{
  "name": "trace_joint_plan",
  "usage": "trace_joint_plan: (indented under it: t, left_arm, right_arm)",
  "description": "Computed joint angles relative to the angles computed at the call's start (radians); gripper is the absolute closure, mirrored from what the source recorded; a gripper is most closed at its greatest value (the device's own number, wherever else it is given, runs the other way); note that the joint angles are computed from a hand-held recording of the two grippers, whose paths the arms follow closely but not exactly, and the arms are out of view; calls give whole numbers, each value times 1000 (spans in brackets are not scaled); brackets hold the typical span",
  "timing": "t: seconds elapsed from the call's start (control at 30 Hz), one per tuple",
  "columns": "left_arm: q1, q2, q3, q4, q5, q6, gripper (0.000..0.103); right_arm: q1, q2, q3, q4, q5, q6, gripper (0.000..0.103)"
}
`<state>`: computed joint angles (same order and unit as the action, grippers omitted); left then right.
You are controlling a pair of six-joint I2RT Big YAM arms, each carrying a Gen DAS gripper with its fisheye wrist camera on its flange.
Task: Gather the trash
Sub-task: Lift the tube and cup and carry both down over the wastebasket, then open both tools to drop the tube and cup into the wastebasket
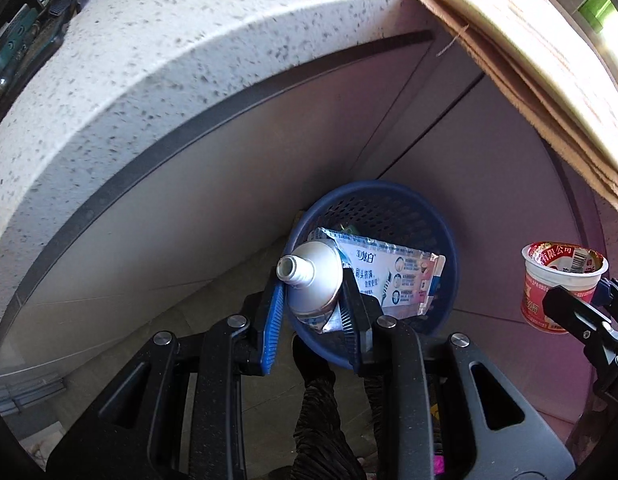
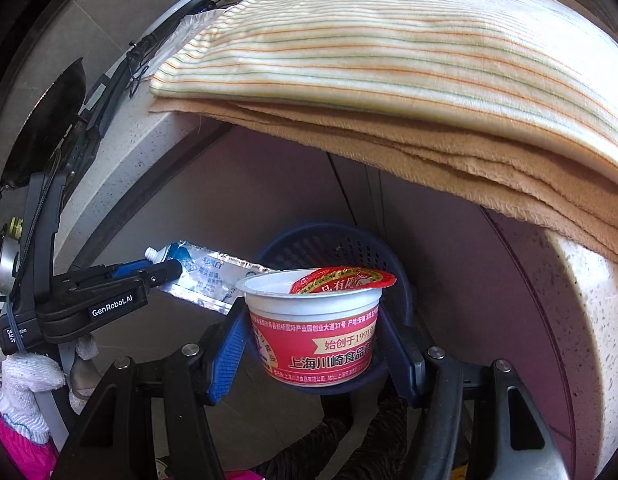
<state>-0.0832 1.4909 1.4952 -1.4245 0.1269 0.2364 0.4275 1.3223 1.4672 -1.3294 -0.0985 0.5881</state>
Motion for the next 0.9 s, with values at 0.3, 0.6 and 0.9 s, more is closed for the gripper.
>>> trace_joint_plan:
  t: [0.3,0.6,0.9]
  left_arm:
    - [-63,15,5,7,-45,-26,77]
    - [-70,14,1,6,-68,-2,77]
    - [-79,12,-8,11,-69,12,58]
  right_arm:
    - [3,20,-24,14,13,-4,38]
    - [-2,38,-26,19,21,-10,37]
    - [-1,62,-10,6,27,-15,33]
